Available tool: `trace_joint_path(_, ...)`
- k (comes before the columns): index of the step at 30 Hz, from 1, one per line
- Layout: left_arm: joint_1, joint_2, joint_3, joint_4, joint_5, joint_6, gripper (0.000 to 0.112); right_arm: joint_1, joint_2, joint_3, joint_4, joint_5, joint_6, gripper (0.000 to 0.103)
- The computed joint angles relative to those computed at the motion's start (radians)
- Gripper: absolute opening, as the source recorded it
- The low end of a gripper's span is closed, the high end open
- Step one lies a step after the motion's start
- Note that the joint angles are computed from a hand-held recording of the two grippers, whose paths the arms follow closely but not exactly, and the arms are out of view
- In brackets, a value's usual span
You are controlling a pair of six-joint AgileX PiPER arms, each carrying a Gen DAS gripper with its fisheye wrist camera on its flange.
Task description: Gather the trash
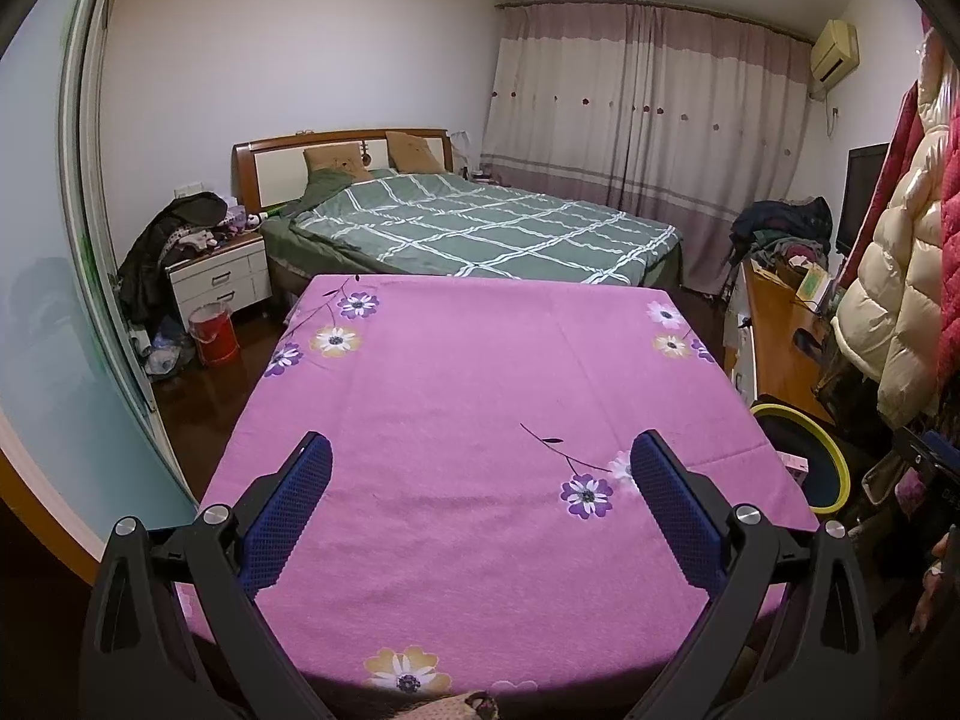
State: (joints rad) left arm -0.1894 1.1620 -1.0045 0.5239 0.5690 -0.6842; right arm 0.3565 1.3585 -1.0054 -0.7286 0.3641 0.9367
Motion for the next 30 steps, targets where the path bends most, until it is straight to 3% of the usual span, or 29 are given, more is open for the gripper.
trace_joint_path(30, 0.003, 0.026, 0.009, -0.007, -0.018, -0.002, 0.098, -0.001, 0.027, -0.010, 0.036, -0.011, -0.027, 0.084)
